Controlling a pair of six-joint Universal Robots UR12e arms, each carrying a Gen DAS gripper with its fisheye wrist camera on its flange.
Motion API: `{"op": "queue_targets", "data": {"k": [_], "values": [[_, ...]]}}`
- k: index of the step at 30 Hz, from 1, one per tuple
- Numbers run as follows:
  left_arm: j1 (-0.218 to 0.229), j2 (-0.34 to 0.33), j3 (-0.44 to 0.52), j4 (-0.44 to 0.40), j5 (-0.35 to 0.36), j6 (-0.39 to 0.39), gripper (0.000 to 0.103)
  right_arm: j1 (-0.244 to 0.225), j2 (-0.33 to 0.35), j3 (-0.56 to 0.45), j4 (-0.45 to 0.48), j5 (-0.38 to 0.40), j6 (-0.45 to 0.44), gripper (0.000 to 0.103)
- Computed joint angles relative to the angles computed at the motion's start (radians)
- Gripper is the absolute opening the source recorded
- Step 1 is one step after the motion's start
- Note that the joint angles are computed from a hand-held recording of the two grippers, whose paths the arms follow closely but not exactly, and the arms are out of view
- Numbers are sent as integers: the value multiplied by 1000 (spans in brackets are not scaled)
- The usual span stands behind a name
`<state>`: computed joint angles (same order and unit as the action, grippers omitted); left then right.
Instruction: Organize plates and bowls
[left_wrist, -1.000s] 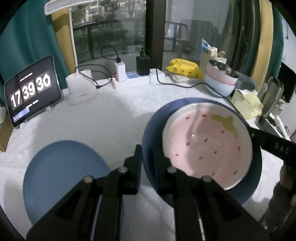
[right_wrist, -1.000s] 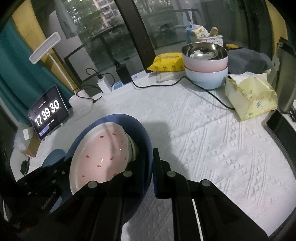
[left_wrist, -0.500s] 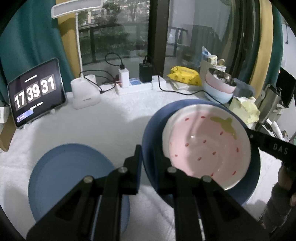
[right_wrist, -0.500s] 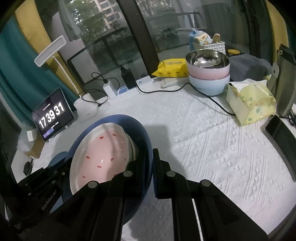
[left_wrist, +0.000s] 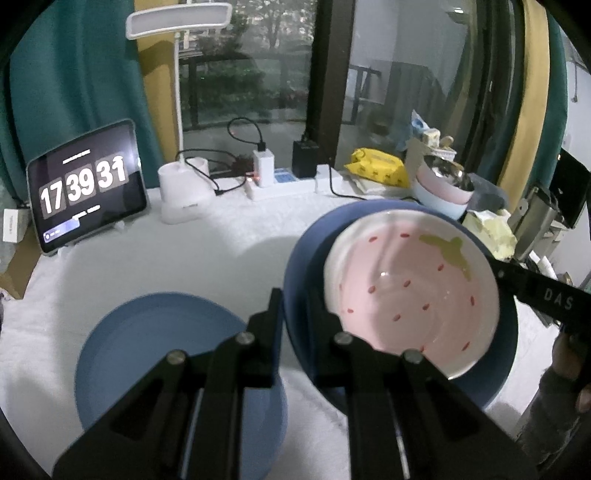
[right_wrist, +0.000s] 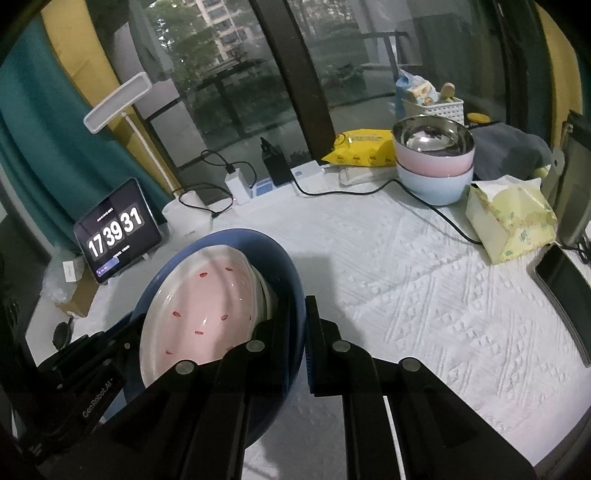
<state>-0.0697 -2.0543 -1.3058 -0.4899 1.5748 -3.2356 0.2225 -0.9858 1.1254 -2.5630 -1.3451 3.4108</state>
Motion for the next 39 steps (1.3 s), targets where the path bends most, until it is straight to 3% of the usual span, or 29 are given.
{"op": "queue_targets", "data": {"k": [39], "values": [[99,109,-149,70,22,-88,10,94,67,-148,88,30,-87,10]]}}
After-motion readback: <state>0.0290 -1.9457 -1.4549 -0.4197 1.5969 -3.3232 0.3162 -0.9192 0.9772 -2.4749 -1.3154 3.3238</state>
